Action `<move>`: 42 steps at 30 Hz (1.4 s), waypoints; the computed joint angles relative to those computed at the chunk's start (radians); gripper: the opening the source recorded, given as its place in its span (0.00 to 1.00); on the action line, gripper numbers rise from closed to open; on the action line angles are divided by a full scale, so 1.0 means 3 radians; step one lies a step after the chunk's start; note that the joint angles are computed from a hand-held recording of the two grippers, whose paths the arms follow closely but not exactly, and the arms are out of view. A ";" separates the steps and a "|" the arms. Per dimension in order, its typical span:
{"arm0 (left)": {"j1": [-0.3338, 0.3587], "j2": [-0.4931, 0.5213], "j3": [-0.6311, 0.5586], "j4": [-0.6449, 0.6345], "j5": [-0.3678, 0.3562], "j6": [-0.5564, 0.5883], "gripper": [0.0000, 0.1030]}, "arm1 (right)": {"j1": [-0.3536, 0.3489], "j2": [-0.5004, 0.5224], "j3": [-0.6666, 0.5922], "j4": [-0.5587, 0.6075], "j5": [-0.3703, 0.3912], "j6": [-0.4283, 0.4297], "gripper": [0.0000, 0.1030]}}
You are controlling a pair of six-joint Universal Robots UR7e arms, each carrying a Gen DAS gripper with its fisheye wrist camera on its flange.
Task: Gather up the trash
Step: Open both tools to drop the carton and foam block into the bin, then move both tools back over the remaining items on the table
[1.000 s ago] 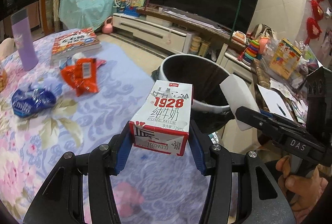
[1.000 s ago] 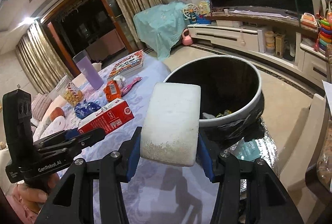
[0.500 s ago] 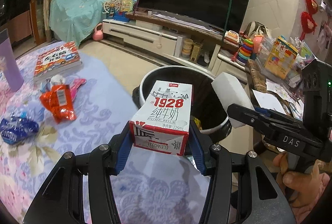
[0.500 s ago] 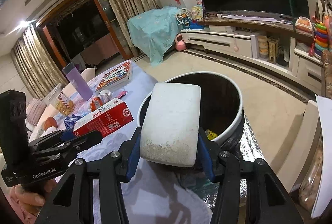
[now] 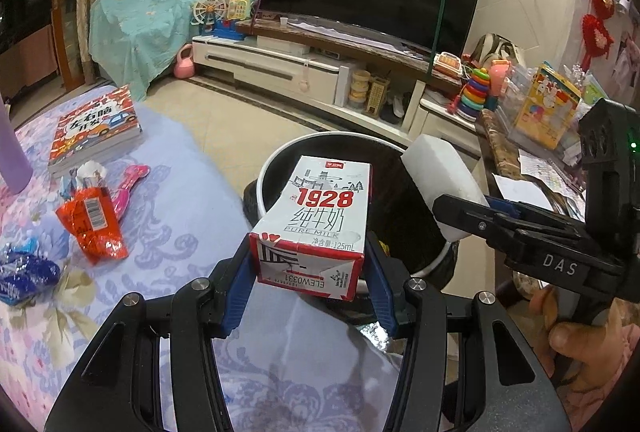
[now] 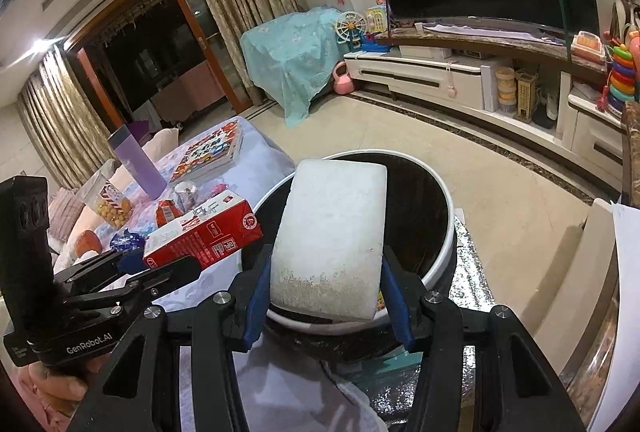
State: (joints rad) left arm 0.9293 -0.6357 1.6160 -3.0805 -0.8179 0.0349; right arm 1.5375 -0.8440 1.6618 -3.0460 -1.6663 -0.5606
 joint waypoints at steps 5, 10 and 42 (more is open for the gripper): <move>0.0019 0.0048 -0.0102 0.0071 0.0004 0.0036 0.49 | 0.0002 0.0055 -0.0117 0.0087 -0.0057 -0.0007 0.50; 0.0043 0.0113 -0.0220 0.0165 0.0020 0.0019 0.49 | -0.0011 0.0116 -0.0255 0.0221 -0.0113 -0.0010 0.50; 0.0087 -0.0036 0.0011 0.0175 -0.0008 -0.0358 0.64 | -0.0016 0.0165 -0.0367 0.0293 -0.0197 0.0090 0.75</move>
